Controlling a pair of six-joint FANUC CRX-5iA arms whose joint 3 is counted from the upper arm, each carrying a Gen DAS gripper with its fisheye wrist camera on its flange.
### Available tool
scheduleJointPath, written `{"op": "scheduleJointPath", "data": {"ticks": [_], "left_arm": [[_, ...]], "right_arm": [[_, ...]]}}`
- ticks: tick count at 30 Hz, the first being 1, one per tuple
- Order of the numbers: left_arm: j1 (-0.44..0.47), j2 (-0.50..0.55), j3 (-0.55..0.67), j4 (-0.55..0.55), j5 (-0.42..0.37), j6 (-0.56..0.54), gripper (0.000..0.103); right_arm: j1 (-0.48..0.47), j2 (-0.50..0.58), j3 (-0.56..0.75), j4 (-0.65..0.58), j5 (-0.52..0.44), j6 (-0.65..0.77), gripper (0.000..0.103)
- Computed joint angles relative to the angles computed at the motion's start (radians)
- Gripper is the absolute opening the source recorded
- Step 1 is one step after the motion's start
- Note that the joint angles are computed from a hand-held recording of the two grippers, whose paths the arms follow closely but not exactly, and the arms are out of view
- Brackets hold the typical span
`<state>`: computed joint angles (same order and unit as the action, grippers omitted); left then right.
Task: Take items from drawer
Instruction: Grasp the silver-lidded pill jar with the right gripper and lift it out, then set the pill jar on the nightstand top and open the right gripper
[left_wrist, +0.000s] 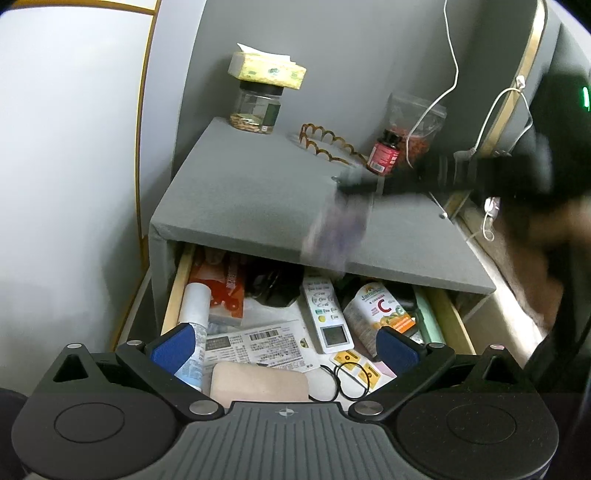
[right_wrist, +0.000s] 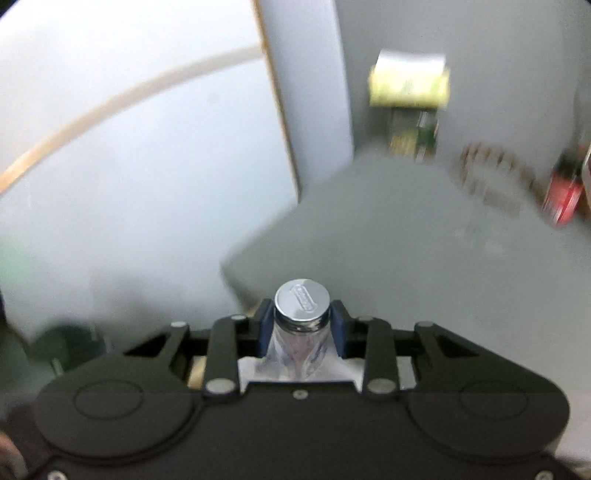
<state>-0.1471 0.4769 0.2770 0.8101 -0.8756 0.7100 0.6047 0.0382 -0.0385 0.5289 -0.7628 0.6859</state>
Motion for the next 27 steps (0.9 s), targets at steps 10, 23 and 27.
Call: {"op": "scheduleJointPath", "data": {"ticks": [10,23,27], "left_arm": [[0.004,-0.006,-0.009,-0.002,0.003,-0.006,0.103],[0.003,-0.008,-0.009,-0.007,0.002,-0.028,0.103],[0.007,-0.004,-0.001,-0.019,-0.005,-0.001,0.103]], "right_arm": [[-0.076,0.201,0.2,0.003,-0.111,0.065,0.038],[-0.085,0.232,0.184,-0.054,-0.113,0.065,0.03],[-0.09,0.253,0.223,-0.093,-0.111,0.094,0.034]]}}
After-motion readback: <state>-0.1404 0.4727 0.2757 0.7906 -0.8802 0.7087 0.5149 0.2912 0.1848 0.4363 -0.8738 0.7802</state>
